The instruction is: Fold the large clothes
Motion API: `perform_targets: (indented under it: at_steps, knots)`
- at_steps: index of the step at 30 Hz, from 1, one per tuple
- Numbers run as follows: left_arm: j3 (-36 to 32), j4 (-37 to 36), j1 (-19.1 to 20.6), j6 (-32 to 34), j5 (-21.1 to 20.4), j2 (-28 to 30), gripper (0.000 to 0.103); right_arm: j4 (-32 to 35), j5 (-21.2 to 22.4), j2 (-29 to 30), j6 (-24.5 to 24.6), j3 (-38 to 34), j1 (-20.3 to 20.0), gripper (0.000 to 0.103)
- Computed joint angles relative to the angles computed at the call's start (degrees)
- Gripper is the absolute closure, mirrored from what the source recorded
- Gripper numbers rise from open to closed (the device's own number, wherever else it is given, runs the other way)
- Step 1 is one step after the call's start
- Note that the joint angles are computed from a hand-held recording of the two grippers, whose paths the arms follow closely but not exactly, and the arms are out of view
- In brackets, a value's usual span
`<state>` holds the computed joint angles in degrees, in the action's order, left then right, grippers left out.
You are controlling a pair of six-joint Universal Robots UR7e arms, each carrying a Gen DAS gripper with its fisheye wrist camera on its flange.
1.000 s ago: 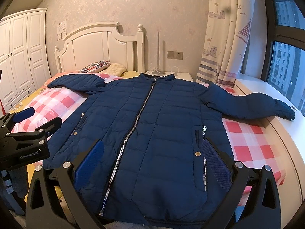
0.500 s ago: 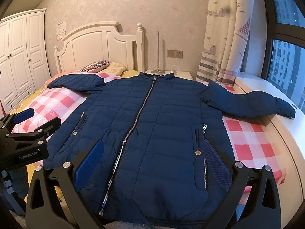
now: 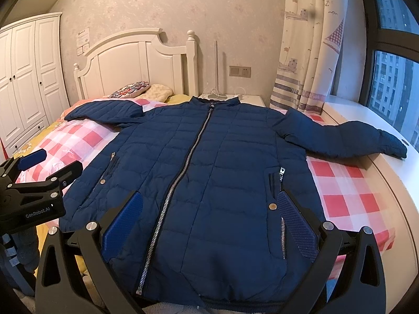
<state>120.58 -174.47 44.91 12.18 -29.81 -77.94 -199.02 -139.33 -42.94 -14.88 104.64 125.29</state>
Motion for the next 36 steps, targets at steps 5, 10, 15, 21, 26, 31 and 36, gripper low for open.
perform_targets:
  at_steps: [5, 10, 15, 21, 26, 31, 36]
  knots:
    - [0.0, 0.1, 0.0, -0.1, 0.0, 0.0, 0.002, 0.2, 0.0, -0.1, 0.3, 0.1, -0.1, 0.005]
    - [0.1, 0.4, 0.1, -0.3, 0.0, -0.1, 0.002, 0.4, 0.1, -0.2, 0.8, 0.3, -0.3, 0.005]
    - [-0.3, 2.9, 0.6, -1.8, -0.1, 0.2, 0.002, 1.2, 0.2, -0.2, 1.4, 0.0, -1.0, 0.005]
    - [-3.2, 7.5, 2.0, -3.5, -0.5, 2.1, 0.002, 2.1, 1.5, -1.2, 3.4, 0.3, -3.3, 0.005]
    - [-12.4, 18.1, 6.4, -3.3, -5.3, 7.5, 0.002, 3.0, 2.0, -3.1, 6.4, 0.2, -7.1, 0.005]
    - [-29.4, 28.0, 11.4, -1.4, -5.0, 19.4, 0.002, 5.8, 0.7, -6.2, 12.1, -0.7, -13.2, 0.004]
    - [-46.3, 32.6, 15.3, -1.9, -2.7, 30.9, 0.002, 8.0, -2.3, -8.1, 17.0, -5.1, -19.8, 0.004]
